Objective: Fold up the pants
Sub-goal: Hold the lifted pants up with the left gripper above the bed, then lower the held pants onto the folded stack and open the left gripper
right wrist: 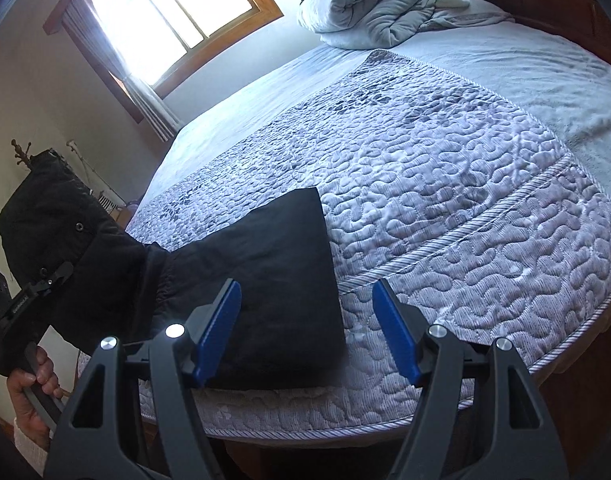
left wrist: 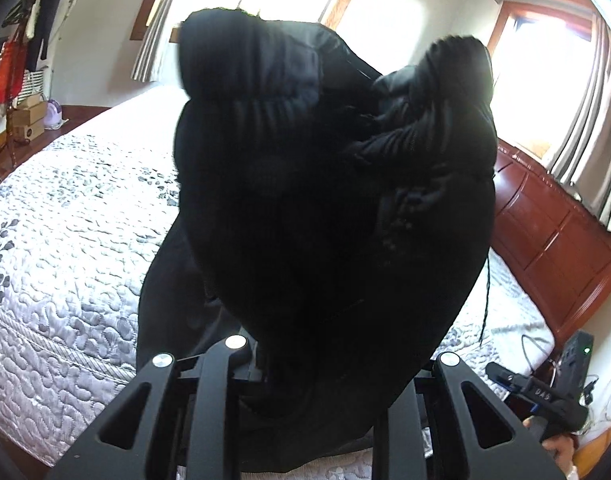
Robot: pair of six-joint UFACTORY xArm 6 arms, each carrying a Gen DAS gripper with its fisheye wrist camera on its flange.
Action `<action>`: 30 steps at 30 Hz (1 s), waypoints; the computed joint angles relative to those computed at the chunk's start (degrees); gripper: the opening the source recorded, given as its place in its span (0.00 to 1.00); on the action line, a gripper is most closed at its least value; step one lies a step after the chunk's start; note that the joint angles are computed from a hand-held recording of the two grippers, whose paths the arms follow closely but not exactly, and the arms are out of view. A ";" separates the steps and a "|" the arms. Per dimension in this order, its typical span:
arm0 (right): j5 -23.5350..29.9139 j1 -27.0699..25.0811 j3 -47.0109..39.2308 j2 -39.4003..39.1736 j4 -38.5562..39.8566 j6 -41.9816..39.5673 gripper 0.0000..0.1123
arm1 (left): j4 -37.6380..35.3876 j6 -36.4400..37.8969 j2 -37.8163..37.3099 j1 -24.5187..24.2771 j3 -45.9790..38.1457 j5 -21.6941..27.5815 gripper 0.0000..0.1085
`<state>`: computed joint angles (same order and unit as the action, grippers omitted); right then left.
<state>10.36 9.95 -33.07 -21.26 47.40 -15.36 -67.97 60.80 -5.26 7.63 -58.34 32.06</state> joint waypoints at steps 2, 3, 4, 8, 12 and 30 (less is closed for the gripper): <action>0.02 -0.23 0.16 -0.17 0.91 -0.72 0.61 | 1.17 -1.54 1.47 -3.07 -1.05 -2.59 0.21; 0.06 -0.32 0.23 -0.28 1.55 -1.21 0.61 | 1.86 -1.85 1.96 -3.36 -1.36 -2.76 0.21; 0.09 -0.37 0.22 -0.32 2.11 -1.63 0.61 | 2.33 -2.75 2.47 -4.88 -1.56 -4.02 0.21; 1.50 -0.67 -0.52 -0.42 7.99 -6.15 0.61 | 4.93 -3.28 5.50 -5.40 -4.02 -4.56 0.21; 1.79 -0.64 -1.03 -0.44 9.52 -7.40 0.62 | 3.63 0.88 5.44 -5.73 -1.01 -5.77 0.21; 5.82 -1.84 -3.02 1.04 18.34 -13.89 0.66 | 18.07 -4.93 5.90 -11.91 3.16 -10.49 0.24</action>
<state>16.18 8.11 -36.08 -20.22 65.73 -29.25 -49.90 55.87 0.64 -4.28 -55.18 21.57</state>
